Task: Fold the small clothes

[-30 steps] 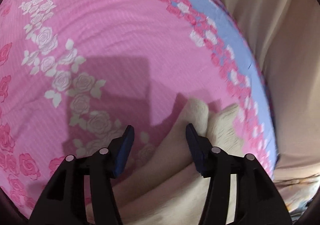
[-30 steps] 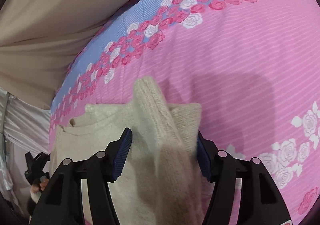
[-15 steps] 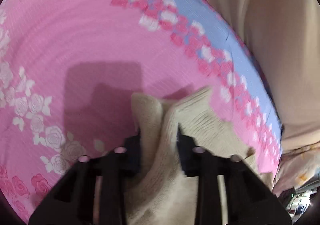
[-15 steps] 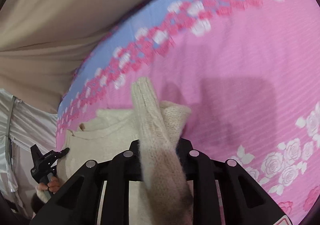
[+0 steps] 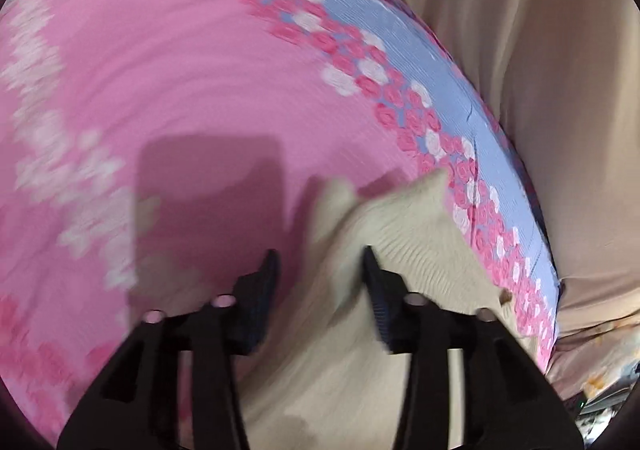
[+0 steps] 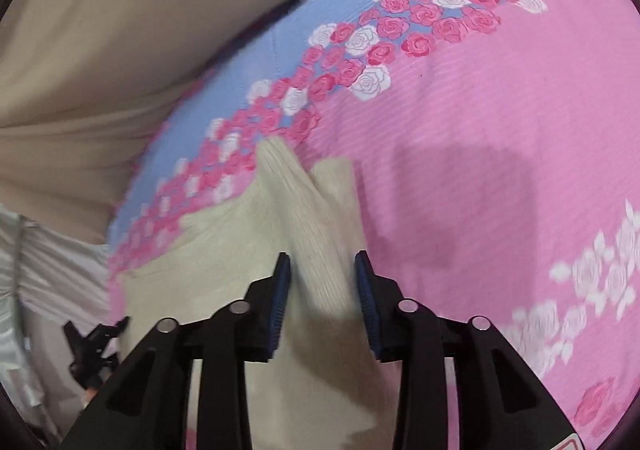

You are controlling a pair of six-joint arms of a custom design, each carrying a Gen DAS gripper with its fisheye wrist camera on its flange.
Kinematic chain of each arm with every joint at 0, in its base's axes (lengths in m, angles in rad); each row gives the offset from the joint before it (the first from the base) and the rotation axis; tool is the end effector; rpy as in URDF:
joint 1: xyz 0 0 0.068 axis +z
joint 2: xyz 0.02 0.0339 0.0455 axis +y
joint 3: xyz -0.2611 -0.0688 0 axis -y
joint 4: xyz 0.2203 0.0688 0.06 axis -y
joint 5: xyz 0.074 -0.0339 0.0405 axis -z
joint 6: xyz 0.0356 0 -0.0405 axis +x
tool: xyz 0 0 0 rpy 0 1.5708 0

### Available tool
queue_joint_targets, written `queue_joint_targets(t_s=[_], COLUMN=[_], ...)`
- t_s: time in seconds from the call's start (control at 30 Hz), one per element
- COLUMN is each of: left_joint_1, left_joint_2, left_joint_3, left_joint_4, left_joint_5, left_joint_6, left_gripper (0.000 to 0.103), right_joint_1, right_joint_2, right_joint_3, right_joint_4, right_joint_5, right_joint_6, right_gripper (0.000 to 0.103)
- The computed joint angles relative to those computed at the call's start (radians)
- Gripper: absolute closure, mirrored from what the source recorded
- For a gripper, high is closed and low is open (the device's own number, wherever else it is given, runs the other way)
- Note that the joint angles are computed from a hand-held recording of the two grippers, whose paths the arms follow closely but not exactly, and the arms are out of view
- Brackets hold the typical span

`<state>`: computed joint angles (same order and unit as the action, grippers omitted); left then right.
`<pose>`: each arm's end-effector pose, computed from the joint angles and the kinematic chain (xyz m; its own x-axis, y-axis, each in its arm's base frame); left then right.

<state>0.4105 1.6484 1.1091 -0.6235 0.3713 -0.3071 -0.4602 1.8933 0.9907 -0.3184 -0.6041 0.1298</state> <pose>0.2826 0.1089 0.2138 -0.7298 -0.6248 -0.2775 -0.4831 0.7585 -0.4374 0.2973 -0.1248 0.1283 -0.8099 0.5204 -0.2708 0.2984 0.7629 0.5735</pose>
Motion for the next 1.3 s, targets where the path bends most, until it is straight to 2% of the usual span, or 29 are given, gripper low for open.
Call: queue_joint_targets(t_s=[0.03, 0.07, 0.13, 0.2, 0.23, 0.27, 0.3, 0.33, 0.37, 0.4, 0.5, 0.57, 0.63, 0.67, 0.7, 0.73, 0.77, 0.8, 0.87, 0.9, 0.93, 0.97, 1.0, 1.07, 1.2, 1.23, 1.3], left_joint_1=[0.021, 0.048, 0.103, 0.136, 0.151, 0.126, 0.101, 0.081, 0.078, 0.088, 0.173, 0.254, 0.314, 0.346, 0.364, 0.379, 0.375, 0.333, 0.268, 0.239, 0.200, 0.135, 0.096, 0.015, -0.119, -0.116, -0.145], left_joint_2=[-0.030, -0.081, -0.146, -0.158, -0.184, -0.215, -0.222, -0.237, -0.210, -0.201, -0.213, -0.234, -0.226, -0.212, -0.203, -0.205, -0.230, -0.250, -0.310, -0.340, -0.355, -0.357, -0.343, -0.279, -0.094, -0.091, 0.010], left_joint_3=[-0.027, -0.072, -0.151, -0.209, -0.249, -0.286, -0.295, -0.305, -0.280, -0.259, -0.172, -0.148, -0.167, -0.212, -0.253, -0.269, -0.283, -0.266, -0.218, -0.193, -0.164, -0.127, -0.102, -0.059, 0.017, 0.016, 0.073], left_joint_4=[-0.013, -0.043, -0.102, -0.129, -0.117, -0.074, -0.064, -0.053, -0.075, -0.095, -0.246, -0.363, -0.408, -0.385, -0.348, -0.332, -0.312, -0.317, -0.326, -0.312, -0.293, -0.245, -0.210, -0.141, -0.029, -0.034, -0.050], left_joint_5=[0.003, -0.005, 0.017, 0.063, 0.089, 0.073, 0.054, 0.044, 0.077, 0.097, 0.172, 0.170, 0.139, 0.111, 0.103, 0.125, 0.132, 0.087, 0.035, 0.042, 0.031, 0.004, -0.009, -0.038, -0.163, -0.195, -0.289], left_joint_6=[0.014, 0.043, 0.112, 0.133, 0.140, 0.134, 0.133, 0.131, 0.133, 0.125, 0.210, 0.335, 0.408, 0.425, 0.423, 0.419, 0.380, 0.330, 0.279, 0.267, 0.246, 0.201, 0.176, 0.141, 0.097, 0.110, 0.063], left_gripper=[0.036, 0.031, 0.031, 0.031, 0.031, 0.035, 0.044, 0.059, 0.074, 0.081, 0.084, 0.084, 0.083, 0.081, 0.071, 0.070, 0.064, 0.059, 0.058, 0.051, 0.045, 0.034, 0.028, 0.024, 0.023, 0.023, 0.023], right_joint_1=[-0.031, -0.055, -0.089, -0.082, -0.070, -0.056, -0.042, -0.034, -0.034, -0.032, -0.029, -0.066, -0.087, -0.074, -0.061, -0.058, -0.102, -0.132, -0.149, -0.137, -0.117, -0.086, -0.060, 0.011, 0.119, 0.120, 0.122], right_joint_2=[-0.043, -0.064, -0.071, -0.067, -0.072, -0.120, -0.122, -0.127, -0.117, -0.146, -0.314, -0.373, -0.385, -0.356, -0.301, -0.258, -0.245, -0.261, -0.363, -0.410, -0.431, -0.427, -0.404, -0.325, -0.113, -0.089, 0.002], right_joint_3=[-0.069, -0.112, -0.185, -0.248, -0.289, -0.357, -0.374, -0.372, -0.337, -0.327, -0.298, -0.280, -0.318, -0.350, -0.387, -0.415, -0.429, -0.423, -0.410, -0.395, -0.377, -0.342, -0.301, -0.216, -0.037, -0.009, 0.073], right_joint_4=[0.006, -0.005, -0.050, -0.051, -0.009, 0.090, 0.132, 0.142, 0.097, 0.071, -0.111, -0.258, -0.304, -0.279, -0.233, -0.177, -0.153, -0.163, -0.170, -0.166, -0.148, -0.125, -0.111, -0.067, 0.003, 0.007, 0.015], right_joint_5=[-0.011, -0.022, -0.046, -0.069, -0.067, -0.053, -0.040, -0.037, -0.063, -0.058, -0.031, -0.028, 0.017, 0.040, 0.084, 0.138, 0.106, 0.084, 0.087, 0.099, 0.111, 0.117, 0.121, 0.130, 0.193, 0.200, 0.189], right_joint_6=[-0.035, -0.072, -0.162, -0.195, -0.186, -0.153, -0.134, -0.117, -0.110, -0.108, -0.230, -0.337, -0.400, -0.405, -0.401, -0.376, -0.367, -0.340, -0.289, -0.277, -0.264, -0.243, -0.220, -0.168, -0.090, -0.076, -0.020], right_gripper=[0.045, 0.044, 0.043, 0.043, 0.043, 0.043, 0.043, 0.067, 0.080, 0.080, 0.083, 0.084, 0.082, 0.078, 0.074, 0.067, 0.069, 0.066, 0.058, 0.055, 0.046, 0.041, 0.041, 0.041, 0.040, 0.040, 0.036])
